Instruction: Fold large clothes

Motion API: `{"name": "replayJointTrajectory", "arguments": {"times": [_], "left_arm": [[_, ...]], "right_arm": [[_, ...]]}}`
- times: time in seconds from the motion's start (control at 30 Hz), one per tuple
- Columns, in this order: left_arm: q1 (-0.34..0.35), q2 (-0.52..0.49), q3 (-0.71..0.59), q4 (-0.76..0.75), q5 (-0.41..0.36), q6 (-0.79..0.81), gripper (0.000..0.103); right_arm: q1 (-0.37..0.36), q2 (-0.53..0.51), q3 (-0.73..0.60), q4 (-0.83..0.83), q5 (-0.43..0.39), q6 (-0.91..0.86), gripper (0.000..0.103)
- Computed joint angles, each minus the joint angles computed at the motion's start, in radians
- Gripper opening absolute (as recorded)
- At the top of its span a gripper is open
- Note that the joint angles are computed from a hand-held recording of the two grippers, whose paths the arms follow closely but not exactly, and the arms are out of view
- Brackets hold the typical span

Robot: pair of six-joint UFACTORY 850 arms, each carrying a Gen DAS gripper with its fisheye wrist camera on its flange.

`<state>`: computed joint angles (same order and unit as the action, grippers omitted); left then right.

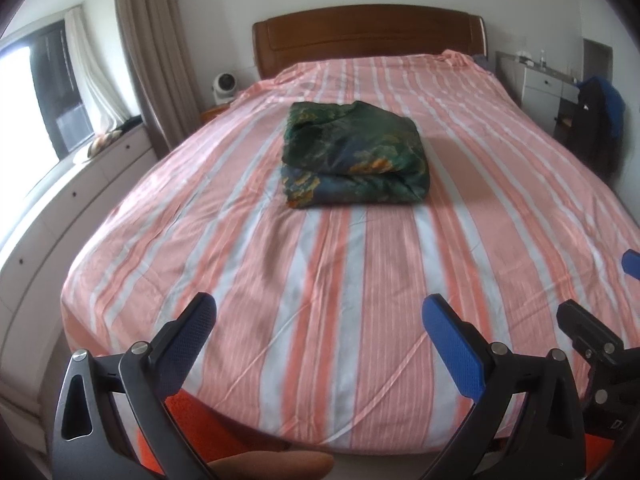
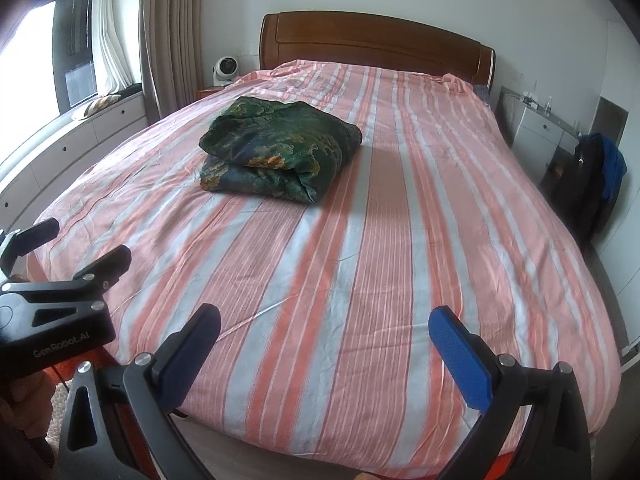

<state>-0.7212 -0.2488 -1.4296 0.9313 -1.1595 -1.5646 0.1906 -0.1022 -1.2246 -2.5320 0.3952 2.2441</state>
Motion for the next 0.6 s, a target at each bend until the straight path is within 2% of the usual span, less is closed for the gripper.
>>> {"name": "replayJointTrajectory", "arguments": {"times": [0.6], "left_arm": [[0.004,0.007,0.011,0.003,0.000,-0.030,0.103]], "right_arm": [[0.000,-0.003,-0.003,-0.014,-0.007,0.031,0.102]]}}
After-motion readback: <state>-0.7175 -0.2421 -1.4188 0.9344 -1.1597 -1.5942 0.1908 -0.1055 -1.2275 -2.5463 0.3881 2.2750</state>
